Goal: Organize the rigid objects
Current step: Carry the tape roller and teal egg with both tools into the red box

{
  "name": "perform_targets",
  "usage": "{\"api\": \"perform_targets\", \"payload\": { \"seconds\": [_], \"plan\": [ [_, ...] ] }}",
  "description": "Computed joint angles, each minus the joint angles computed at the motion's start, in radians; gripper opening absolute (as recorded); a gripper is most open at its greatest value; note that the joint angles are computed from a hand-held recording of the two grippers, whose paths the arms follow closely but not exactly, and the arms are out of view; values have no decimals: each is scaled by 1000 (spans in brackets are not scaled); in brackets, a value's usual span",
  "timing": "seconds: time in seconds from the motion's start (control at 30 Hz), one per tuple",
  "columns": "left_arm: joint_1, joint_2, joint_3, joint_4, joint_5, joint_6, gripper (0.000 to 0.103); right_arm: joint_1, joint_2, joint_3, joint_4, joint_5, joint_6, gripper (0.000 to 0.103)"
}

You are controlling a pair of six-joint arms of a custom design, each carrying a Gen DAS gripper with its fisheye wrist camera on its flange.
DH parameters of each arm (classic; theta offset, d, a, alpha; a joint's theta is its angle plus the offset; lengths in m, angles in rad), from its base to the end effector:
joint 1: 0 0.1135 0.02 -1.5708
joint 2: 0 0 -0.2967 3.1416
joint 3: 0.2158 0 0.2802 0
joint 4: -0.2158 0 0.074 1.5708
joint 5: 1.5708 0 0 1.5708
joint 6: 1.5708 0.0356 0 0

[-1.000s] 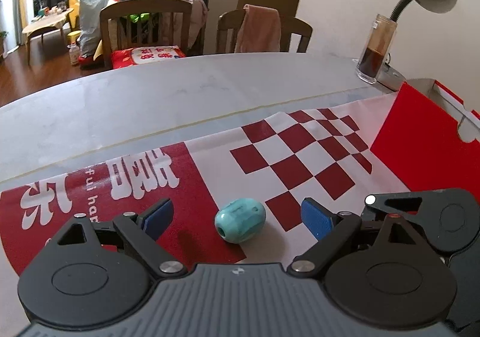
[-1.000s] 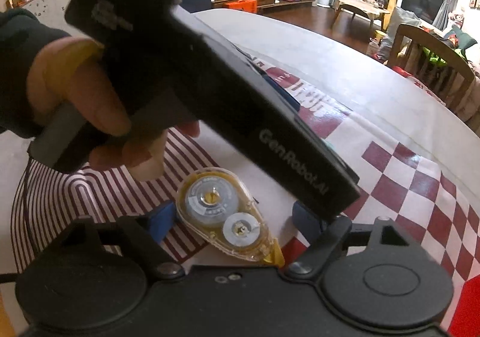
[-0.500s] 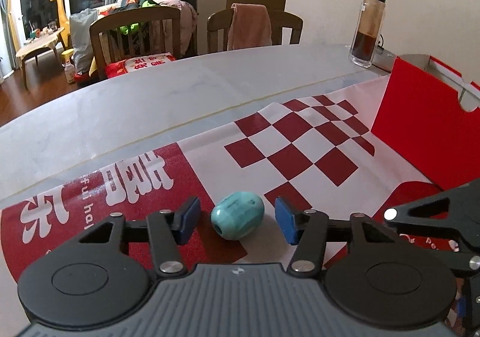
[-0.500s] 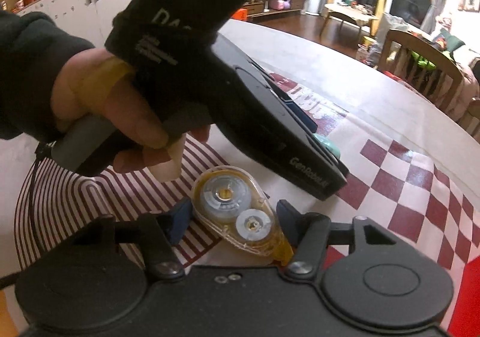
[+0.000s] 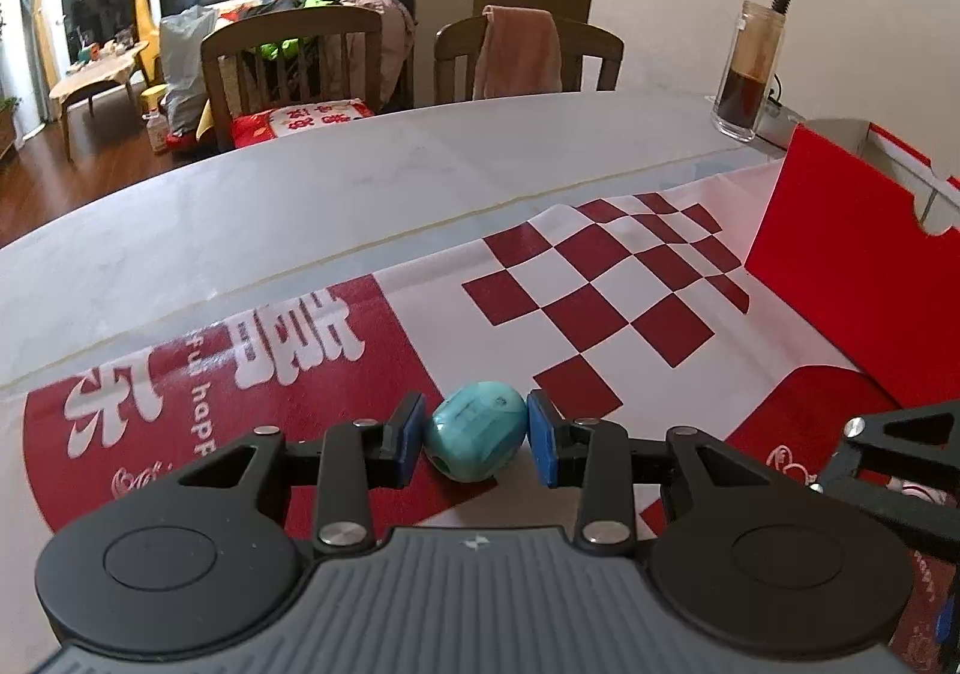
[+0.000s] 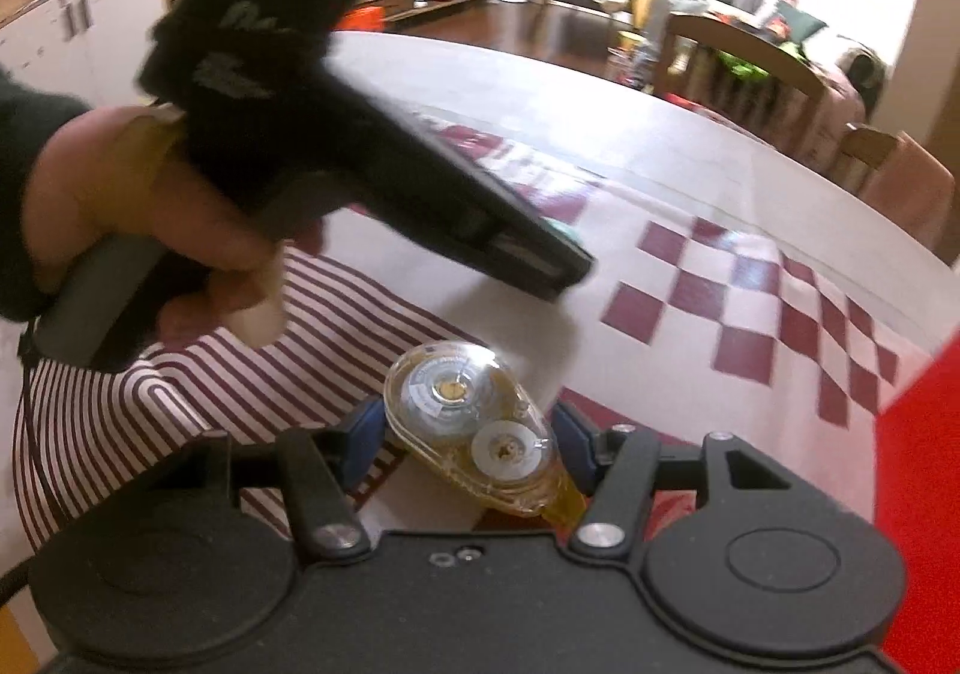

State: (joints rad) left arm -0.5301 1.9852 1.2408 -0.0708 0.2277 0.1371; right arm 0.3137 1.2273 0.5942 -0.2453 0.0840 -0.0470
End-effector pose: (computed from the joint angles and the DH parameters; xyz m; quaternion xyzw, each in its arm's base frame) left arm 0.3893 -0.2375 0.1647 0.3420 0.8588 -0.1751 0.3388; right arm 0.2350 0.0731 0.1950 -0.1546 0.9272 0.0059 0.3413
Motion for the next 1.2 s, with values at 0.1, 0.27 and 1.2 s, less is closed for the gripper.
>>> {"api": "perform_targets", "payload": {
  "seconds": [0.1, 0.27, 1.2],
  "plan": [
    [4, -30, -23, -12, -1, -10, 36, 4, -37, 5, -46, 40, 43, 59],
    [5, -98, -66, -30, -1, -34, 36, 7, -130, 13, -139, 90, 111, 59],
    [-285, -484, -59, -268, -199, -271, 35, -738, -578, 289, -675, -302, -288, 59]
  ]
}}
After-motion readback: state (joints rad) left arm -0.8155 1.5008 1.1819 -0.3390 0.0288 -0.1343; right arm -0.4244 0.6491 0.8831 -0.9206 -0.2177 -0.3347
